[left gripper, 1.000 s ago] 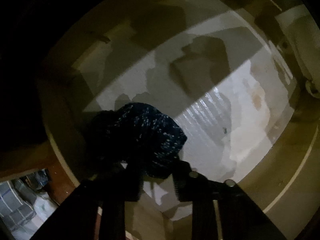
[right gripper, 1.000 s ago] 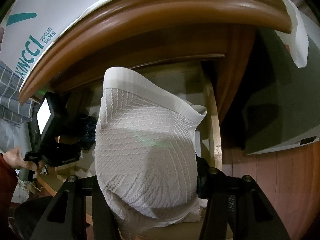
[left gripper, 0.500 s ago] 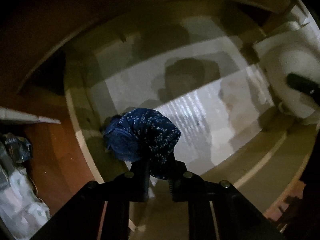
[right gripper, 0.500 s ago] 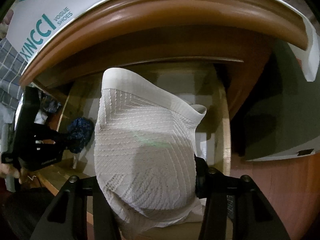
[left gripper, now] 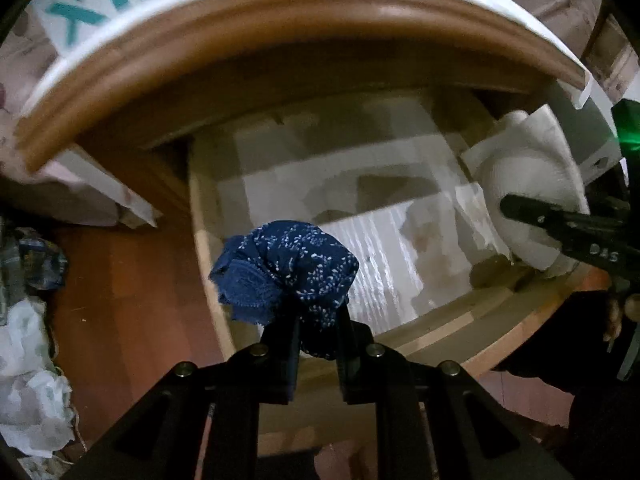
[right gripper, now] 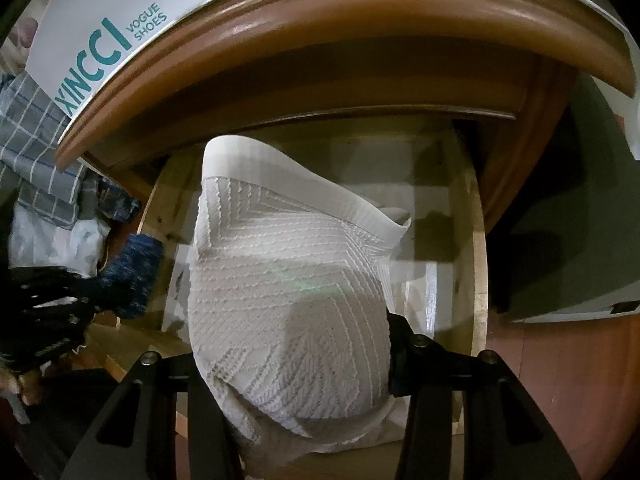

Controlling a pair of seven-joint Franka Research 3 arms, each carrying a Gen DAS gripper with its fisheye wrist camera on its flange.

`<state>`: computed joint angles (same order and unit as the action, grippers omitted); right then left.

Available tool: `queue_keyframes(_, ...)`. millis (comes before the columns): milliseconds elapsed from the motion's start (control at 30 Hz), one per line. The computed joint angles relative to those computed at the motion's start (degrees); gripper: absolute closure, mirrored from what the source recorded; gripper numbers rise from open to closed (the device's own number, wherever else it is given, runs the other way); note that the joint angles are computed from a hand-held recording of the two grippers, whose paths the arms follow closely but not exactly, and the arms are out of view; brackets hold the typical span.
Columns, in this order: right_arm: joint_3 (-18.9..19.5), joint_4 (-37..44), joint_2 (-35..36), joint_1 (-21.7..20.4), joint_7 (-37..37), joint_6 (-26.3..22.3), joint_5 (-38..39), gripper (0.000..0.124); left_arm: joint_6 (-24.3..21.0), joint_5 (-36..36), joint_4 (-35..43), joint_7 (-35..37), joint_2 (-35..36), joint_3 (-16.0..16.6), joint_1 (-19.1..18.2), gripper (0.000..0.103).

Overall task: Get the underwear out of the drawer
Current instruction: 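Carry the dark blue underwear into the white box and open the left gripper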

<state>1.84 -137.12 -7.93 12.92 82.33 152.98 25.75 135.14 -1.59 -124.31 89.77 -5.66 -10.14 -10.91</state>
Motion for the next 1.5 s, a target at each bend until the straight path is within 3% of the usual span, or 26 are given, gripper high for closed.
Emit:
queue_keyframes(433,1.40,0.03,0.16,-0.64,7.33,0.59,-9.65,0.081,1.12,3.07,0.64,-5.97,-8.30,0.43,-0.65,0.088)
queue_keyframes(767,1.06,0.18,0.44,-0.35,7.81,0.36,-10.91,0.081,-0.70,3.94,9.25,-6.50,-9.90,1.49,0.09,0.088)
queue_keyframes(1067,1.16,0.30,0.33,-0.41,8.17,-0.20,-11.35,0.081,-3.02,9.07,23.59,-8.69,-2.74,0.49,2.00,0.088)
queue_keyframes(1500,0.88,0.44,0.46,-0.37,7.31,-0.74,-10.18,0.081,-11.40,14.05,47.12,-12.68,14.75,-0.24,1.77,0.088)
